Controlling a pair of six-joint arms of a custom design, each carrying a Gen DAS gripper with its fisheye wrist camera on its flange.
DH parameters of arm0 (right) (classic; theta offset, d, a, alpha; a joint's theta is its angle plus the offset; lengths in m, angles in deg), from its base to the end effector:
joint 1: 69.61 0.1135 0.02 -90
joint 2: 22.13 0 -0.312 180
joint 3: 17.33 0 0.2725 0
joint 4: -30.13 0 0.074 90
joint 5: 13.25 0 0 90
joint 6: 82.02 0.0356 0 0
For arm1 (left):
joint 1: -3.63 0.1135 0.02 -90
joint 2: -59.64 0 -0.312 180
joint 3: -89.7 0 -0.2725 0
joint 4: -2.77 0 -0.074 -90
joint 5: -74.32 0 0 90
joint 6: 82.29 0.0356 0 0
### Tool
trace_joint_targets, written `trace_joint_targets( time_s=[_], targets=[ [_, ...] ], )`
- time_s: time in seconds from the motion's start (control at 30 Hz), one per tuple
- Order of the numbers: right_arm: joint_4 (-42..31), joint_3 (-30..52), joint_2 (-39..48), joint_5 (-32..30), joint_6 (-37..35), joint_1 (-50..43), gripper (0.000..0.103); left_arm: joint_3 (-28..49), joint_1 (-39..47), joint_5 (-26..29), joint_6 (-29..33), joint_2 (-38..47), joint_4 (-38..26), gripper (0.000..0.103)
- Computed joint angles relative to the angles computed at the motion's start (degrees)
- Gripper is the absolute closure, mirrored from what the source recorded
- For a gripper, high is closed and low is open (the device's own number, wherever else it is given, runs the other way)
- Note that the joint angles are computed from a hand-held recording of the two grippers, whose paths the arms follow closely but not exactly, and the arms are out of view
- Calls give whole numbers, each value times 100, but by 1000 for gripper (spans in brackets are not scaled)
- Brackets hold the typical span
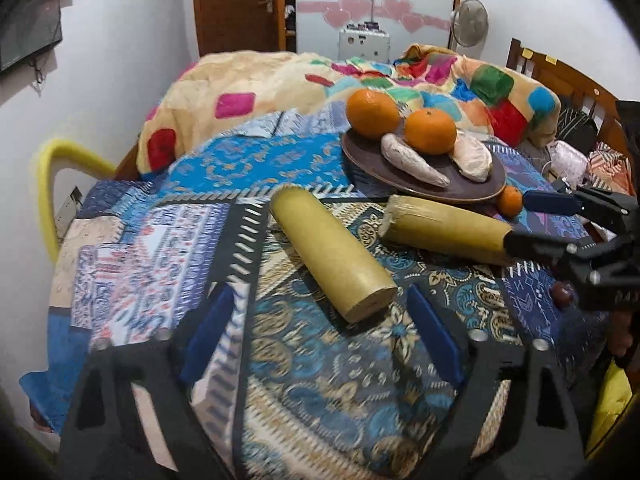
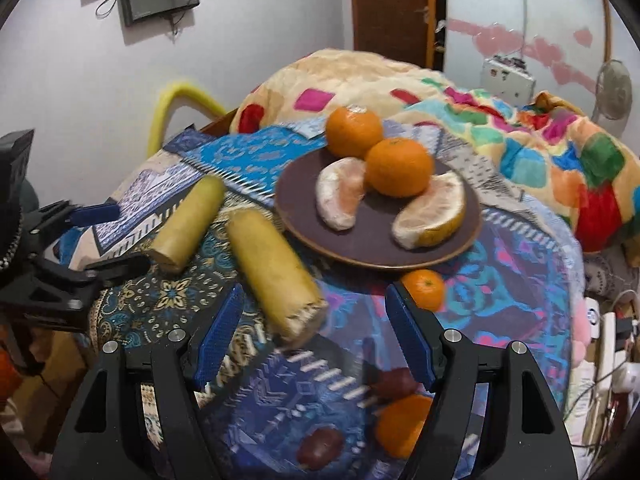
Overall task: Organize fruits
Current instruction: 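Move both grippers down toward the two yellow cylindrical tubes, then close the left gripper on one yellow tube while the right closes on the other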
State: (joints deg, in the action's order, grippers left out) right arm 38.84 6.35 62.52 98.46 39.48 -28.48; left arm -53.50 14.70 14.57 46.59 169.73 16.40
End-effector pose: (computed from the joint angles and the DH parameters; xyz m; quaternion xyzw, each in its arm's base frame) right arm 0.1508 0.1142 0.1012 -0.0173 0.9312 0.0445 0.3615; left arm 0.2571 0.0320 0.0551 0.2902 0.8880 -0.1216 0.3353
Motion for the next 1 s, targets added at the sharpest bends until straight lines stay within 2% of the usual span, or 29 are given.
trace_joint_targets(
  time_s=[0.13,0.23,0.37,0.47,0.5,0.57,0.63,0.8,1.0],
  targets=[
    [326,155,578,-332,-163,-200,48,312,-201,65,-298,250,-329,27],
    [505,230,847,-645,-266,-373,58,253,-335,62,-405,264,-134,29],
    [467,288,890,-674,-383,-399,58,315,-487,82,-487,257,-250,30],
    [468,233,838,-632,-359,-353,59,227,-624,-106,-572,258,26,31],
    [449,221,822,-590,-335,-311,60,238,-671,-201,-602,292,64,33],
    [361,212,780,-471,-278,-209,61,330,-704,-361,-675,387,14,44],
    [291,220,770,-385,-252,-145,62,453,-629,-276,-671,455,-178,46],
    [100,185,627,-266,-3,59,65,456,-369,-81,-384,426,-386,54],
    [-25,115,507,-116,351,401,68,302,178,114,538,216,-777,63]
  ],
)
